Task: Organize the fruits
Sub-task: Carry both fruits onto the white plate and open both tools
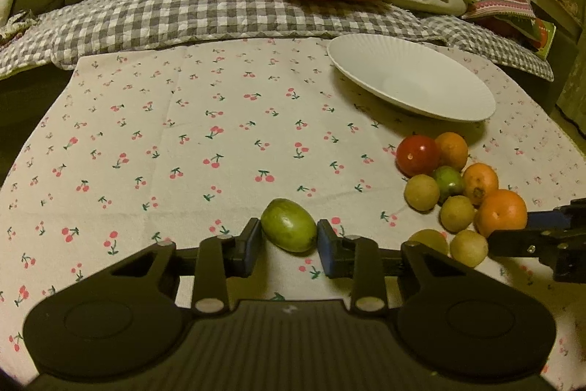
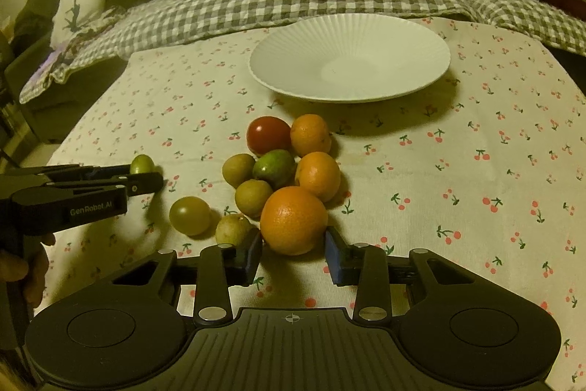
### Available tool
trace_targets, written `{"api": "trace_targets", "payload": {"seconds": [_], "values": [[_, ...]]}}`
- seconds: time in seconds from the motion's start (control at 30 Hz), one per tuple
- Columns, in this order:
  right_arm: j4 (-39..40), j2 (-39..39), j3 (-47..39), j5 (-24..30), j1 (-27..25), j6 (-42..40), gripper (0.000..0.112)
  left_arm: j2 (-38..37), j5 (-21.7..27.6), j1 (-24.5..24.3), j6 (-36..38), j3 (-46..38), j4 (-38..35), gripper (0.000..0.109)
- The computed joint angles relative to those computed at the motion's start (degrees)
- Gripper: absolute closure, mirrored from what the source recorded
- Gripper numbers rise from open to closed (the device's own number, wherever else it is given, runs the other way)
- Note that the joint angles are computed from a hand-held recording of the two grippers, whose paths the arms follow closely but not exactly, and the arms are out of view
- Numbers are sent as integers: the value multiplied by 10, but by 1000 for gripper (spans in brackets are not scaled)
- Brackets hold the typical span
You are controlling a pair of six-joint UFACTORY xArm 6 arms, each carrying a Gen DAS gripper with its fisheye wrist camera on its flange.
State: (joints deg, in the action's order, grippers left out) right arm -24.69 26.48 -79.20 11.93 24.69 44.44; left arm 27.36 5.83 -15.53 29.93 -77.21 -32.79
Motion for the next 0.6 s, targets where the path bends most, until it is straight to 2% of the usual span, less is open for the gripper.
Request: {"api": "trace_targets", "payload": {"seconds": [0.33,0.6], "values": [[9,-9,-6,-2,-4,-14,77,-3,18,-5,-9,-13,-1,78],[14,0,-39,13,-14,-32,77,15,36,-12,-32,-57,14,78]]}}
